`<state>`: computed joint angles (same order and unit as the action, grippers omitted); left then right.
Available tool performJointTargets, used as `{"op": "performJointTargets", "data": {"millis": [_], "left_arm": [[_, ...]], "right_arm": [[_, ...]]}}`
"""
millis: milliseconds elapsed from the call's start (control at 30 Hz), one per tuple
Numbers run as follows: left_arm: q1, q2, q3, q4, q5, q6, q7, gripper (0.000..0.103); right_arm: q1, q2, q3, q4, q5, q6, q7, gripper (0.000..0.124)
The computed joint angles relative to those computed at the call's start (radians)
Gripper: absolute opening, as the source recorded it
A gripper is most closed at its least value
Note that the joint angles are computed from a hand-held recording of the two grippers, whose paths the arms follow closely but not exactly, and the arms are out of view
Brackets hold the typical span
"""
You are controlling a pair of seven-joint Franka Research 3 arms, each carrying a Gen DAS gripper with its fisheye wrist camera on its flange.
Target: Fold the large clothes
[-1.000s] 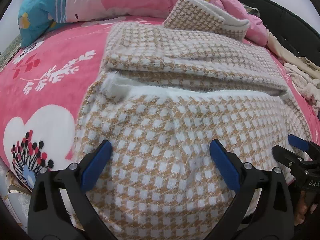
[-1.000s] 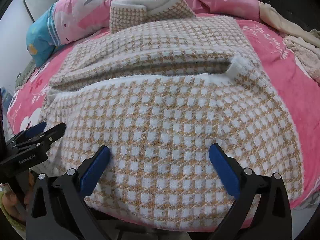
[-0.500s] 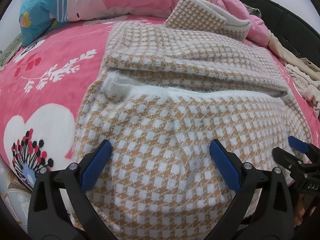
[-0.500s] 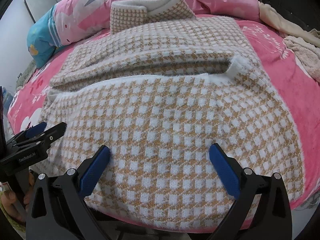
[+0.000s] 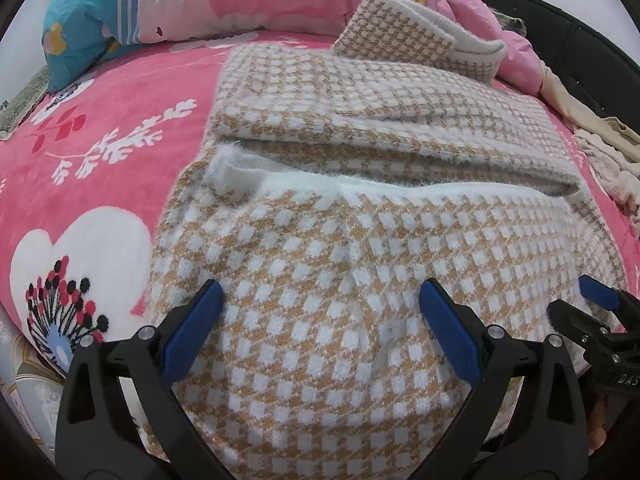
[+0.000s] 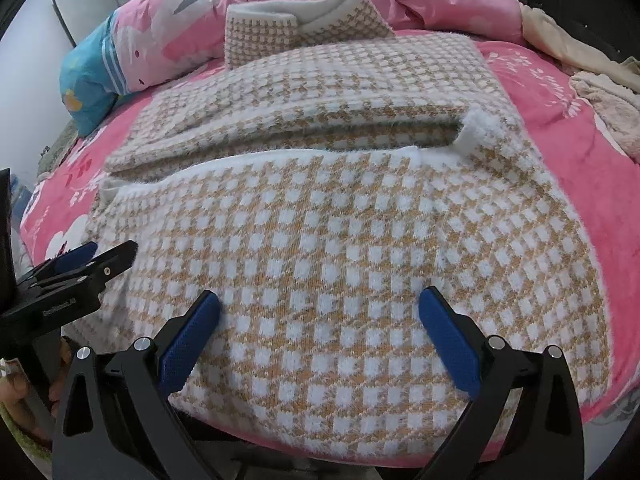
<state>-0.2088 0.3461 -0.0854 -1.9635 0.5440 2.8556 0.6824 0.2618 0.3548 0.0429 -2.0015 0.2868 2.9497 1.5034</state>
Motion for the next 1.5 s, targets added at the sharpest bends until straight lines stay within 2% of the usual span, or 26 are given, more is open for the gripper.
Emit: {"op": "performJointTargets", "data": {"millis": [633, 933, 1500], "left_arm": [[-0.001, -0.006, 0.000, -0.010, 0.002, 0.002, -0.008, 0.095], [-0.006, 0.004, -0.004, 0.016, 0.010, -0.044, -0.003, 0.095], [-0.030, 0.006, 0.012, 0.021, 0.058, -0.059, -0.049, 0.095]], "right_arm": [[-0.011, -0.007, 0.014, -0.010, 0.033, 0.006, -0.034, 0.097], [-0.009, -0.006, 0.013, -0.010, 0.035, 0.006, -0.035, 0.097], [-0.013, -0.006, 0.017, -0.008, 0.037, 0.003, -0.040, 0.097]]}}
